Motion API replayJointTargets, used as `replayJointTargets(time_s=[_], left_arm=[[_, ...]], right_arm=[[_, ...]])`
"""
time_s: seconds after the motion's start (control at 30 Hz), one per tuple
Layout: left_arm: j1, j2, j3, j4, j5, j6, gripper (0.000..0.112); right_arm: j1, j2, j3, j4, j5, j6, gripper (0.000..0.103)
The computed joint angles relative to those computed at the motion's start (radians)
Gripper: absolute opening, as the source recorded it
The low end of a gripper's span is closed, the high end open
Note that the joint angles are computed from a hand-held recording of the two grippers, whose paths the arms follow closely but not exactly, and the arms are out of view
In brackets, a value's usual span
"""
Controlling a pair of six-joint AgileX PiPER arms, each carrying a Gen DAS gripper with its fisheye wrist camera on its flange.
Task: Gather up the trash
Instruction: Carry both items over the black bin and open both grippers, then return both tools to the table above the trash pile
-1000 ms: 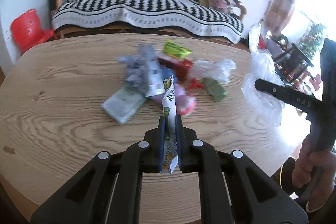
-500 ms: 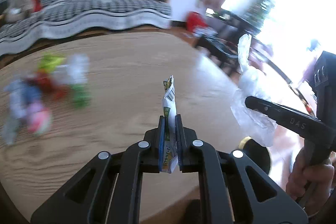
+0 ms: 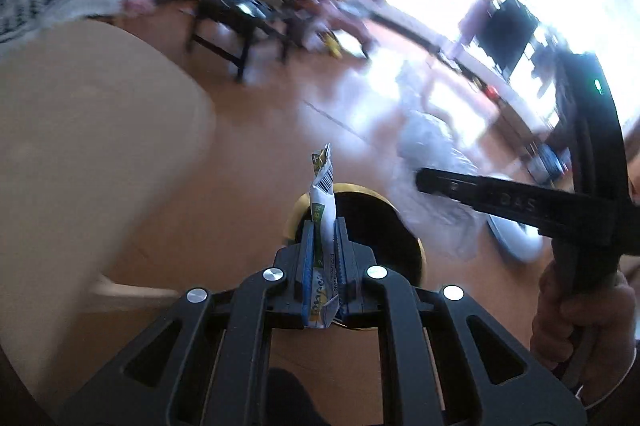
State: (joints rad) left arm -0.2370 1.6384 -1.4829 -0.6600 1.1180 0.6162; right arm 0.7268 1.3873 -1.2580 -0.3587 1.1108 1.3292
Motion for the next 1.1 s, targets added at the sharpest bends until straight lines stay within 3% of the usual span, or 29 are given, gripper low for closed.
replayJointTargets(time_s=[0.2, 0.3, 0.67, 0.73, 0.77, 0.8, 0.87, 1.03, 1.1], left_arm=[[-0.163, 0.118, 0.043, 0.052, -0.068, -0.051, 0.009], [-0.199, 0.162, 0.058, 0.072, -0.103, -0.065, 0.009], [-0.214, 0.251, -0.020, 0.060, -0.102, -0.080, 0.010], [-0.217, 0.247, -0.011, 0.067, -0.107, -0.084, 0.013], [-0.216, 0.247, -0.009, 0.072, -0.109, -0.085, 0.020], [-0.212, 0.242, 0.001, 0.072, -0.115, -0.079, 0.036], [-0.208, 0.228, 0.010, 0.072, -0.132, -0.084, 0.058], [-0.172, 0.185, 0.012, 0.048, -0.124, -0.074, 0.062], [-0.149, 0.157, 0.021, 0.040, -0.117, -0.062, 0.072]], right_arm=[[-0.183, -0.071, 0.231, 0.215, -0.122, -0.130, 0.011], [-0.212, -0.058, 0.248, 0.247, -0.128, -0.154, 0.011], [-0.214, -0.047, 0.249, 0.251, -0.118, -0.138, 0.011], [-0.212, -0.037, 0.234, 0.251, -0.110, -0.125, 0.023], [-0.208, -0.037, 0.231, 0.242, -0.103, -0.110, 0.050], [-0.206, -0.039, 0.225, 0.230, -0.091, -0.097, 0.075], [-0.185, -0.037, 0.204, 0.190, -0.064, -0.060, 0.078], [-0.160, -0.039, 0.161, 0.160, -0.032, -0.015, 0.078], [-0.137, -0.026, 0.115, 0.126, 0.003, 0.005, 0.078]])
